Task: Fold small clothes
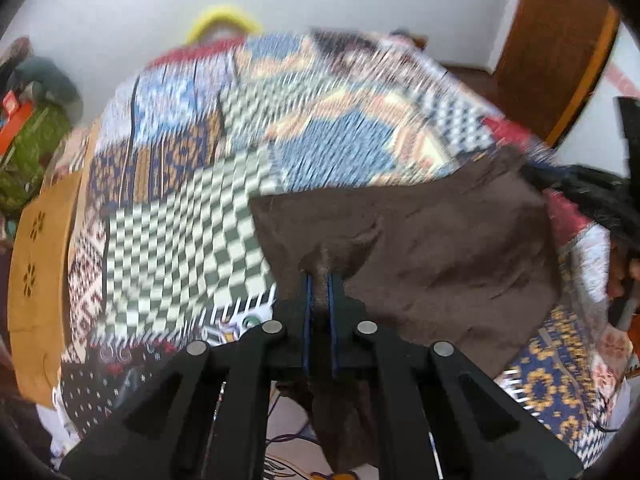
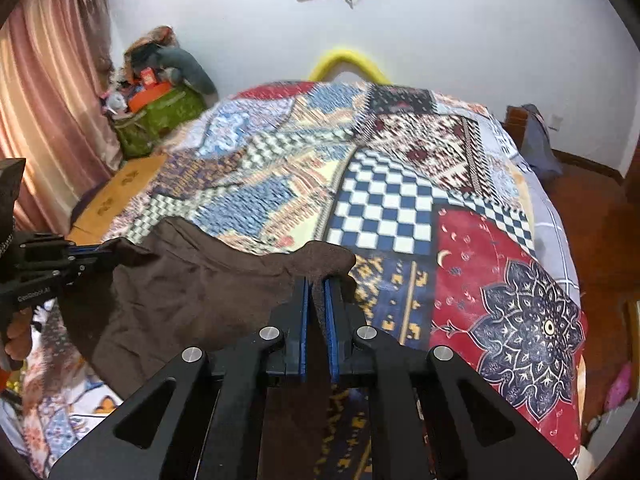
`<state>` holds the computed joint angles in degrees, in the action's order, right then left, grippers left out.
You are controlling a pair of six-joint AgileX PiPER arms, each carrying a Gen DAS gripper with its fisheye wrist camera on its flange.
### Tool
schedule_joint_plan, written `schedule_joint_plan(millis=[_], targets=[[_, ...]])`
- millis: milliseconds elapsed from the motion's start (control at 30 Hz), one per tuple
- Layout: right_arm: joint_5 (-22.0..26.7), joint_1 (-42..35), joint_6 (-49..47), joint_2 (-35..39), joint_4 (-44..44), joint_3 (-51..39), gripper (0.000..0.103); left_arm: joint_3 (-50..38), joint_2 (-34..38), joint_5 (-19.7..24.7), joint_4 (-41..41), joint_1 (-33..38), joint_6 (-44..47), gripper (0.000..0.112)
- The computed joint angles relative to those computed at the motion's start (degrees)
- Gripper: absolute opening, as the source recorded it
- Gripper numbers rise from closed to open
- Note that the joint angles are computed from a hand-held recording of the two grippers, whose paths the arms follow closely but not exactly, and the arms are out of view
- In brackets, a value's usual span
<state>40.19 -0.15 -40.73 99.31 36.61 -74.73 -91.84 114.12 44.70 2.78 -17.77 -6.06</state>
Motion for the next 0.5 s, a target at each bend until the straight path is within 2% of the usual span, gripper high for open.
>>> schedule_joint_plan(millis=[67,167,333,467,500], targets=[[1.3,-0.8,-0.2,-0.2,0.5,-0.2,0.008,-0.5,0.8,0.7,-1.9,1.3,-0.6,0.010],[1.6,-1.9,-0.4,-2.8,0.8,0.8,0.014,0.2,-0.8,0.4,-5.3,3.0,0.0,0.012],[2.7,-1.8,-6.3,-8.4,4.9,3.7,0.031,3.2,-7.0,-2.0,-2.1,1.5,-2.1,0.016],[1.8,1.9,-8.6,-9.9,6.4,6.2,0.045,2.9,-7.4,-0.5,-3.4,-0.5,-0.6,0.039],[0.7,3.1,-8.4,-9.7,6.0,6.9,0.052,2.8,-6.6,-0.2,-3.7,-1.2,-0.5,0.039]])
